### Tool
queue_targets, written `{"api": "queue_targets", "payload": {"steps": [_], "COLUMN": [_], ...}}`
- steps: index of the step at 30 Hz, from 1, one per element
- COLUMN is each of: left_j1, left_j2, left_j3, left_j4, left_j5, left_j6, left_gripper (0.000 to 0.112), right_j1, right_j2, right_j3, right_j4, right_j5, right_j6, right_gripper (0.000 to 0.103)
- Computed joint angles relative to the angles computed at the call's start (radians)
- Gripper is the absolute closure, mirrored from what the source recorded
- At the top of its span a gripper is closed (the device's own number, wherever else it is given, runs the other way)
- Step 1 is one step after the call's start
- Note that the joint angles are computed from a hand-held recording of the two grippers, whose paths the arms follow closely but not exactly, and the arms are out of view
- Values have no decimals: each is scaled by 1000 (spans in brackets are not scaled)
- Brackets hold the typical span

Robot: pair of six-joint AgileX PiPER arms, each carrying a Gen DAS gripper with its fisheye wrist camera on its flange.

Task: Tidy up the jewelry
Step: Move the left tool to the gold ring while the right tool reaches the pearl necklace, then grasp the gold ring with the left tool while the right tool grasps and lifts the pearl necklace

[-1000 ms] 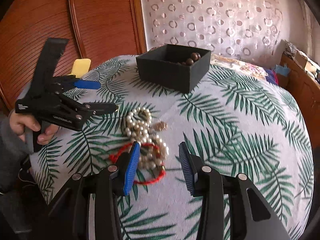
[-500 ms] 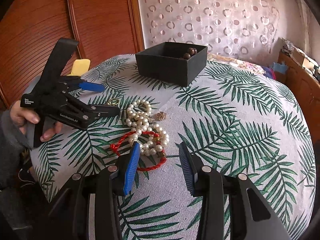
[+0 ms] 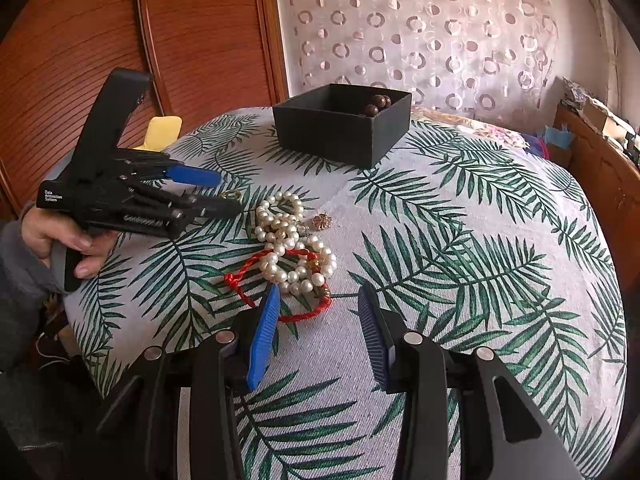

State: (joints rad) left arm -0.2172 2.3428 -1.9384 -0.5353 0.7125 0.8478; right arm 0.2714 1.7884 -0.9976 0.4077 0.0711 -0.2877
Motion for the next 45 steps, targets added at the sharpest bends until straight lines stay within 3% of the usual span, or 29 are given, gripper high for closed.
{"api": "queue_targets", "payload": {"steps": [2, 3, 8, 12, 15, 23, 24, 25, 27, 36, 45], "left_j1": [-5, -6, 4, 34, 57, 92, 94, 98, 105, 117, 125], "left_j2": [-3, -5, -59, -131, -168, -208, -210, -212, -214, -234, -255], "left_j3": [6, 7, 108, 236, 302, 376, 379, 382, 387, 419, 438], "left_j4": [3, 2, -94, -240, -324, -422, -428, -435, -451, -504, -554], "left_j5": [-14, -16, -59, -104, -119, -132, -134, -134, -131, -131, -131], "left_j6": [-3, 5, 96, 219, 292, 383, 390, 396, 407, 459, 502], "left_gripper": [92, 94, 94, 94, 94, 94, 94, 94, 94, 94, 94], "right_j1": [0, 0, 11, 10, 16, 17, 15, 16, 26, 29, 30], "right_j2": [2, 3, 36, 90, 132, 243, 248, 251, 245, 121, 26], "right_j3": [-8, -15, -97, -192, -259, -444, -454, -462, -461, -388, -416], "right_j4": [-6, 8, -122, -73, -98, -237, -222, -216, -252, -245, -382], "right_j5": [5, 9, 60, 126, 173, 309, 317, 326, 325, 264, 274], "right_j6": [4, -11, 89, 25, 42, 157, 142, 134, 155, 123, 218], "right_gripper": [60, 60, 60, 60, 67, 72, 74, 83, 94, 95, 95]}}
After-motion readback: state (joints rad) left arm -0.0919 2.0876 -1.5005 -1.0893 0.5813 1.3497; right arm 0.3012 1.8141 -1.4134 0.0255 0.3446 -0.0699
